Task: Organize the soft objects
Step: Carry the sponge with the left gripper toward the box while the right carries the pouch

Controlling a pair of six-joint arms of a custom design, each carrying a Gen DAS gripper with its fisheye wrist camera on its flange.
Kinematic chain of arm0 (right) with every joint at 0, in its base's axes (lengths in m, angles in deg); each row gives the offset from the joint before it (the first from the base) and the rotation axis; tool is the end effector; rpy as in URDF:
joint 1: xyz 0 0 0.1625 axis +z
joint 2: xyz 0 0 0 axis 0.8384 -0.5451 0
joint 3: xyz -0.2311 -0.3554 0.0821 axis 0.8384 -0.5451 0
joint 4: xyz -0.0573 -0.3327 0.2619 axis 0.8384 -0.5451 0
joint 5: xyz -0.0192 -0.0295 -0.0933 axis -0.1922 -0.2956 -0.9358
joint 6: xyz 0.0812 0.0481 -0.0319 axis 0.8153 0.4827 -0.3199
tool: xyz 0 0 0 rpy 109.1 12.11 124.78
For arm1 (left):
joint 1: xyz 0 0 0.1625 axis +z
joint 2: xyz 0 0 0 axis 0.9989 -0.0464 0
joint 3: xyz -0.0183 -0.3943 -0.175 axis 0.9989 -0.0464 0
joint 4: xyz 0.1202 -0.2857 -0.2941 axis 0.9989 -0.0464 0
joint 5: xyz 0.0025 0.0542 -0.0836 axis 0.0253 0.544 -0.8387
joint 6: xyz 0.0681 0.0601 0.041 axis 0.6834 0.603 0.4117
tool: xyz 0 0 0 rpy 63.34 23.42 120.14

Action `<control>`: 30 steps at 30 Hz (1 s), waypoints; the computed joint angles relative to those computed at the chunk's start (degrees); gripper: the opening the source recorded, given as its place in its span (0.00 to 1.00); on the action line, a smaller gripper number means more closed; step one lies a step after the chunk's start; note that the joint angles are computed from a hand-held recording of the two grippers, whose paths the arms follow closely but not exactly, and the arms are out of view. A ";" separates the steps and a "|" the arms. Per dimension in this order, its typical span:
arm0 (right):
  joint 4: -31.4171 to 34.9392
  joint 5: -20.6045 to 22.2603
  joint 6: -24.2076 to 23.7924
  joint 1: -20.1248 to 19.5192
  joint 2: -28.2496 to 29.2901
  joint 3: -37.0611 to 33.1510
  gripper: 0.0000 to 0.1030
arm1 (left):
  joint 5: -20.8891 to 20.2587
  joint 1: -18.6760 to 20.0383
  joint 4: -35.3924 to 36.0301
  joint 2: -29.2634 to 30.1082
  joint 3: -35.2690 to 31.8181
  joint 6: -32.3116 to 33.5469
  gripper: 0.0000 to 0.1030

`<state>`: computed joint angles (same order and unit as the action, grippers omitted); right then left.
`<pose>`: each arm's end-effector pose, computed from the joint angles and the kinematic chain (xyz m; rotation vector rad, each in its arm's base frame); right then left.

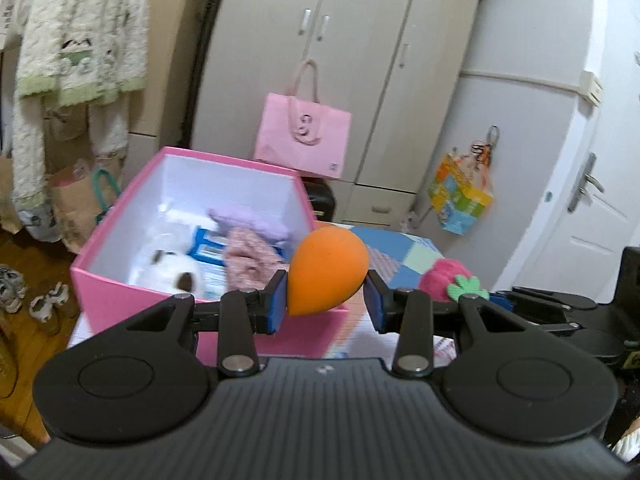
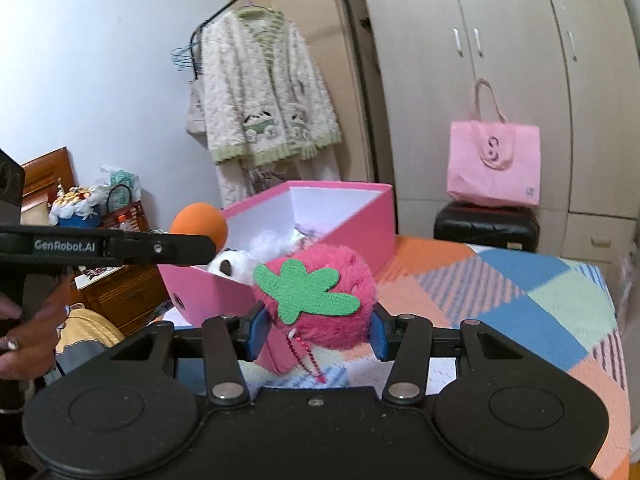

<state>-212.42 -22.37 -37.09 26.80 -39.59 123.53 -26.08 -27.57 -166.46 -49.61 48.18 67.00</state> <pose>0.0603 -0.7149 0.2497 0.7608 -2.3371 1.2992 -0.2730 -0.7839 0.0648 0.9890 2.5635 -1.1648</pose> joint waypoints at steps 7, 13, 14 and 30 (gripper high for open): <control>2.45 -2.05 -2.49 2.36 2.33 -4.01 0.53 | 1.92 0.71 -1.19 -0.05 -2.01 3.20 0.39; 7.84 -3.62 -7.66 4.43 5.36 -10.14 0.53 | 7.04 0.42 2.77 4.67 -10.54 7.87 0.39; 9.02 -3.95 -8.21 4.66 6.11 -11.68 0.53 | 6.54 0.65 5.21 5.42 -12.54 7.82 0.39; 32.71 -13.86 -18.92 7.18 17.60 -37.05 0.53 | 4.93 3.21 44.40 14.55 -39.68 -6.73 0.38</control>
<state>-179.71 -36.23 -56.01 33.98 -22.00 86.48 -21.15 -24.36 -122.06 -35.06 8.50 60.27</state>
